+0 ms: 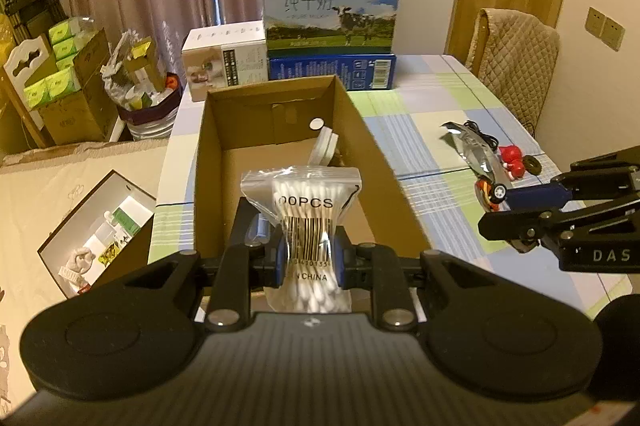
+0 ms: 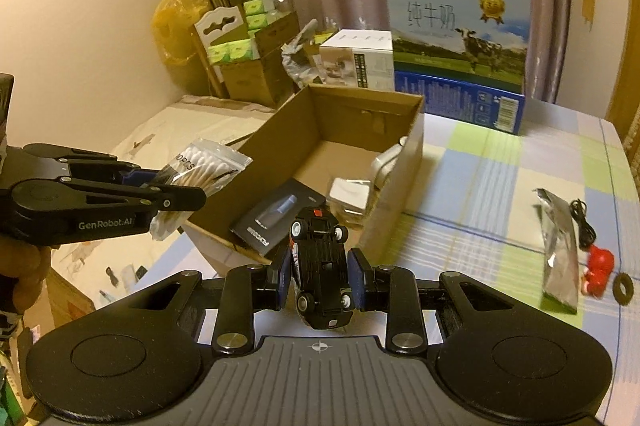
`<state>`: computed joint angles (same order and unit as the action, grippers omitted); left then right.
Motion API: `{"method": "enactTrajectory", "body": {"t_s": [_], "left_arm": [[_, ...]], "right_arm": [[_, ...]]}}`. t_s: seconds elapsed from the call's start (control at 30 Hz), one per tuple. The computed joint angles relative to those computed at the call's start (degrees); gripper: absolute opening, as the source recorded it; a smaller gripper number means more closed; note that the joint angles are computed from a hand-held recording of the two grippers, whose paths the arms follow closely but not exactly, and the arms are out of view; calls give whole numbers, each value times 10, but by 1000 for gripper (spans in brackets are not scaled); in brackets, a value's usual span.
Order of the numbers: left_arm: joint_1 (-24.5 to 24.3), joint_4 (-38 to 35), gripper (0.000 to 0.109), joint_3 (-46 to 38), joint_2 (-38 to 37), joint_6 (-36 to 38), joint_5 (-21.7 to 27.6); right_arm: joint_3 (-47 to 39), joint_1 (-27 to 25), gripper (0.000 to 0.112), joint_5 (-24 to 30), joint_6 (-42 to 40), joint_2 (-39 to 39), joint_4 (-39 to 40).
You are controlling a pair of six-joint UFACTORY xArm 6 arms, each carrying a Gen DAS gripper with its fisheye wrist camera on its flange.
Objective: Organize objects
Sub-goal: 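Carry the toy car and swab bag with both tools over the cardboard box, then open the left tool to drop the swab bag while the right tool releases the car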
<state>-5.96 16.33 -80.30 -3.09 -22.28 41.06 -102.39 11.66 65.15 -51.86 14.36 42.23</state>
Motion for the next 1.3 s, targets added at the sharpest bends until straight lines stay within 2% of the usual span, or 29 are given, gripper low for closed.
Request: {"method": "enactTrajectory", "body": {"t_s": [0.43, 1.03, 1.17, 1.2, 1.23, 1.3], "left_arm": [[33, -33, 19, -22, 31, 39, -2], [54, -77, 20, -88, 111, 96, 2], [55, -79, 25, -97, 122, 90, 3], [55, -79, 33, -99, 125, 87, 3], [55, -75, 36, -100, 126, 84, 3], [56, -76, 36, -100, 128, 84, 3]], "right_arm": [[-44, 42, 27, -19, 36, 45, -33], [-137, 54, 27, -15, 84, 132, -60], [-144, 54, 27, -11, 86, 140, -61], [-144, 54, 27, -11, 86, 140, -61], [-145, 55, 27, -11, 86, 141, -61], [-146, 55, 27, -11, 86, 142, -61]]}}
